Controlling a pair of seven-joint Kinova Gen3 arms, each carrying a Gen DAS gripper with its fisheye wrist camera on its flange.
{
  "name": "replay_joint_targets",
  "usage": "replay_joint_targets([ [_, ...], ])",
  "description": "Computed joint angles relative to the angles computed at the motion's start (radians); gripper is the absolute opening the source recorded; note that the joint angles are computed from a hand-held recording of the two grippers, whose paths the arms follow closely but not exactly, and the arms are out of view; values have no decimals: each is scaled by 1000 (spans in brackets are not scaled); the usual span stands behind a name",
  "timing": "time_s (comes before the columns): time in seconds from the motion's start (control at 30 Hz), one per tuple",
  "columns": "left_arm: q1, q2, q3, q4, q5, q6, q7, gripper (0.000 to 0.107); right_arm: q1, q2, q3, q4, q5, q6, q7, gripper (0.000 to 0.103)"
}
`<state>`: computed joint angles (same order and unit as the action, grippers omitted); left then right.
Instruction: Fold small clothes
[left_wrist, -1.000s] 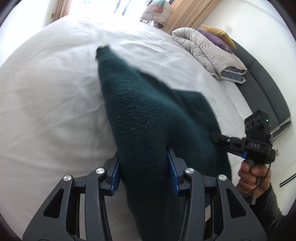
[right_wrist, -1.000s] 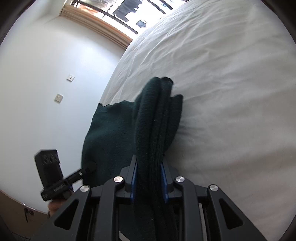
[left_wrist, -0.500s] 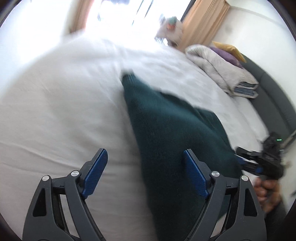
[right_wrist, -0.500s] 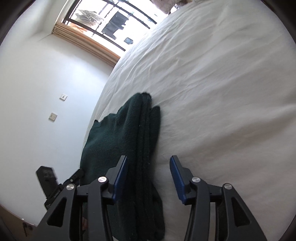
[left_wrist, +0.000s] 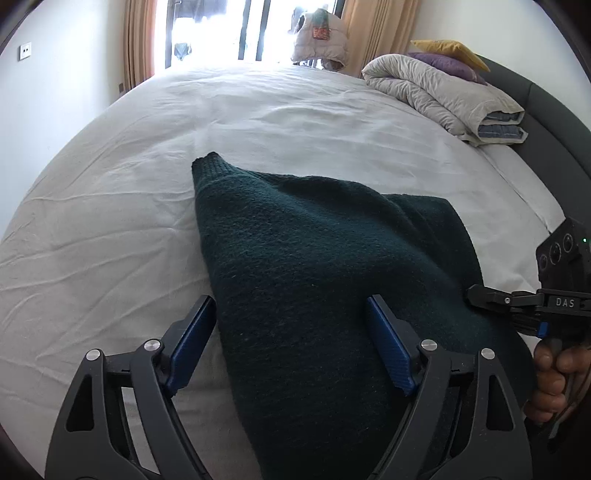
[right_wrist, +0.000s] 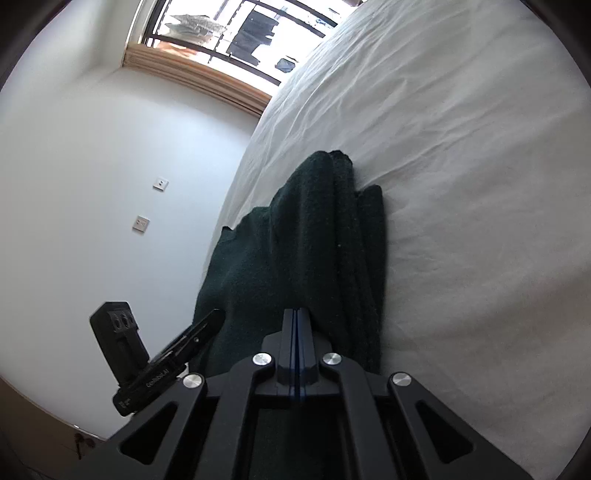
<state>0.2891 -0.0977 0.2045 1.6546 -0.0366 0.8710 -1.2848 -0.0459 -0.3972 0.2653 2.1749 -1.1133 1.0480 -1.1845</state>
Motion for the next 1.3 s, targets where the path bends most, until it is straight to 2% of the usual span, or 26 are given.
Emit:
replay_joint_targets([
  [0.07, -2, -15, 42, 19, -69, -17, 75, 83, 38, -35, -15, 10, 8, 10, 34, 1],
  [0.13, 5, -55, 70, 56, -132, -27, 153, 83, 99, -98, -87, -10, 77, 15, 14, 12],
  [0.2, -4, -113, 122, 102, -195, -35, 229, 83, 86, -171, -107, -34, 155, 21, -49, 44],
  [0.23, 1, -141, 140, 122, -221, -27, 261, 83, 89, -211, -118, -38, 182, 23, -61, 50],
  [0.27, 0, -178, 171, 144, -241, -17, 288, 83, 110, -251, -141, -49, 223, 32, -84, 64],
  [0.3, -2, -207, 198, 160, -254, -7, 302, 84, 150, -284, -170, -60, 263, 57, -107, 75],
  [0.4, -33, -300, 314, 210, -296, 49, 348, 84, 240, -366, -229, -97, 385, 160, -164, 74],
  [0.47, -66, -386, 390, 238, -313, 71, 368, 85, 217, -451, -232, -107, 463, 173, -236, 74],
  [0.53, -114, -479, 451, 244, -333, 83, 379, 101, 212, -541, -247, -136, 543, 179, -309, 74],
  [0.63, -229, -612, 518, 188, -385, 89, 389, 103, 195, -617, -317, -216, 665, 153, -407, 77],
  [0.7, -284, -671, 512, 139, -384, 82, 377, 103, 201, -649, -378, -284, 733, 118, -436, 92],
  [0.77, -327, -699, 495, 63, -370, 105, 364, 103, 219, -683, -432, -340, 791, 50, -463, 103],
  [0.87, -383, -712, 481, -27, -346, 148, 336, 103, 267, -728, -460, -392, 821, -56, -453, 103],
  [0.93, -434, -706, 493, -105, -323, 216, 279, 103, 273, -719, -484, -448, 876, -69, -492, 103],
  [1.0, -427, -679, 497, -144, -309, 255, 245, 103, 273, -712, -490, -498, 907, -59, -521, 103],
  [1.07, -459, -670, 505, -188, -250, 324, 211, 103, 264, -707, -499, -535, 928, -59, -551, 103],
  [1.2, -473, -626, 499, -208, -114, 442, 200, 103, 222, -659, -531, -591, 953, 24, -591, 103],
  [1.3, -476, -604, 466, -167, -4, 478, 215, 103, 210, -630, -566, -576, 960, 91, -618, 103],
])
